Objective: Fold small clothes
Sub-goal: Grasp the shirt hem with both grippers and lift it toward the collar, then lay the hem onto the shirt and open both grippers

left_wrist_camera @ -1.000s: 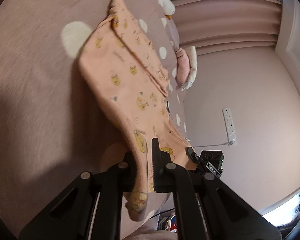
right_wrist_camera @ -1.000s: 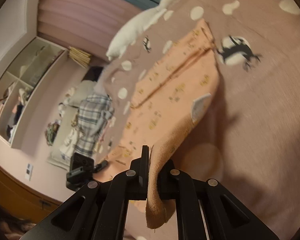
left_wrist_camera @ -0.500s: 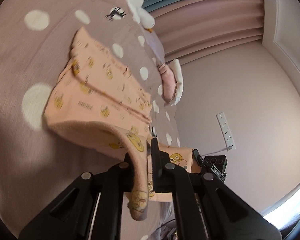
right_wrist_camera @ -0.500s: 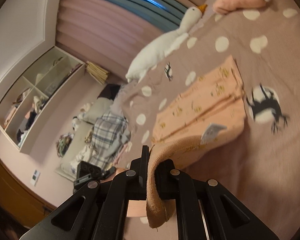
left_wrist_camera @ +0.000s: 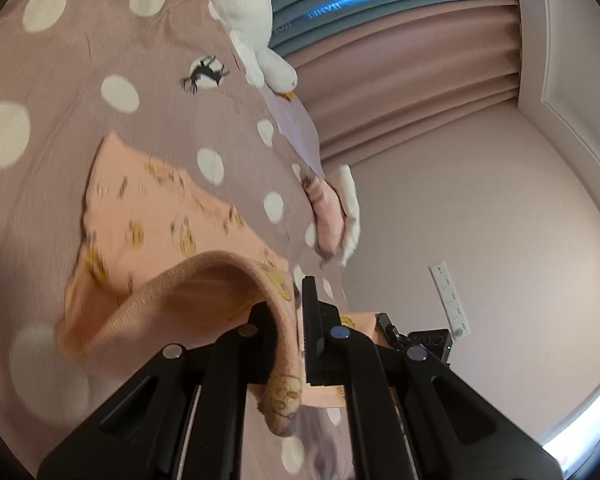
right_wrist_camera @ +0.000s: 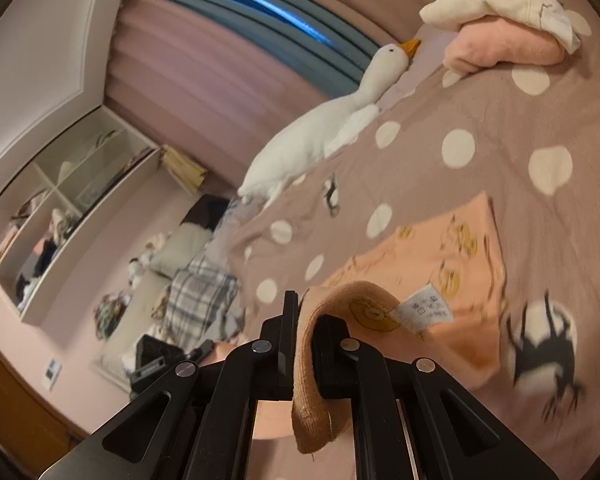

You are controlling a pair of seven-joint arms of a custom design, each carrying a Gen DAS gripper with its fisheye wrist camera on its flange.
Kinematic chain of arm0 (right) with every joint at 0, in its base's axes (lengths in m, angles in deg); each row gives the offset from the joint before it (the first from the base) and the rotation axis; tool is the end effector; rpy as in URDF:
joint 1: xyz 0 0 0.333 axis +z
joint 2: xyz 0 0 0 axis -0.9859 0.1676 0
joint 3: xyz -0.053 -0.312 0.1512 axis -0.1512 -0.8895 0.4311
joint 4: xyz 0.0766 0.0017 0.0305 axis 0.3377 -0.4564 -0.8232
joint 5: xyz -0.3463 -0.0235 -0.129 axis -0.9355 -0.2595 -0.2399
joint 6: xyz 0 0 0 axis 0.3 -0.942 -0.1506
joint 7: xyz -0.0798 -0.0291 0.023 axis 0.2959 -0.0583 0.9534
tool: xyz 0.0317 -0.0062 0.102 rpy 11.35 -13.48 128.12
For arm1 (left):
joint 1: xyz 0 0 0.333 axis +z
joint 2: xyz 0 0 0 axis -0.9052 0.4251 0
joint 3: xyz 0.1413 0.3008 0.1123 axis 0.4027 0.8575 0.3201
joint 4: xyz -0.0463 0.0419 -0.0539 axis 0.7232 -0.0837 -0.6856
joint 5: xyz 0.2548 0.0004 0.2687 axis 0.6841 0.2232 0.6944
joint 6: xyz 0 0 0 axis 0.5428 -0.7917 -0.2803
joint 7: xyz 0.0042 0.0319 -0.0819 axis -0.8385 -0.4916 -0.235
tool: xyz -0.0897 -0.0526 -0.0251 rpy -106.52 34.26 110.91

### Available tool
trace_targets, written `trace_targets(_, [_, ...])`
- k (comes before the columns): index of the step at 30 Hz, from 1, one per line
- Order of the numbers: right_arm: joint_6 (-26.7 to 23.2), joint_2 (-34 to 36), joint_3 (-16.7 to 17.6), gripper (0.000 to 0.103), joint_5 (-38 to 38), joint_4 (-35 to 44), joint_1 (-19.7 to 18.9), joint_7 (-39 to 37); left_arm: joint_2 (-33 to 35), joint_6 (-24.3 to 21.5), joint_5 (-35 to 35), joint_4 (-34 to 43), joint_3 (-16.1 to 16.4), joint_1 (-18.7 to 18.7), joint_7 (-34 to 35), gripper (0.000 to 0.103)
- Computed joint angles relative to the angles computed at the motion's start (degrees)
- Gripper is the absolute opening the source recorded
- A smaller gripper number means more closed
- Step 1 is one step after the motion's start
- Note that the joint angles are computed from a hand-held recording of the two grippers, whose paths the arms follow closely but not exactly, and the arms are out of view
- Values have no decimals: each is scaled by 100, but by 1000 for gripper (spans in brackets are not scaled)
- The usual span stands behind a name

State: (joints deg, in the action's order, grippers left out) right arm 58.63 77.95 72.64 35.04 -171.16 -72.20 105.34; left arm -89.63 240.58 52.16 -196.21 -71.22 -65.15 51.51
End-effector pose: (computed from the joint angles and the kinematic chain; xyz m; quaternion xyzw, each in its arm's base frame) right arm 0.6156 0.2076 0.5601 -0.6676 0.4106 0.2154 0.5825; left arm 0.3722 -0.2063 0.5616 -0.7262 0.3159 -0.6106 0.0010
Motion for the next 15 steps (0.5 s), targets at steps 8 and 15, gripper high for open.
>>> trace_targets(8, [768,1048,201,9,-658,1395,209,969,626,-173,-17,346,444,141,242,3])
trace_targets(15, [1142,2222,163,9,-2296,2823,545,2706,1232,-1050,256,765,1010,-22,226,3])
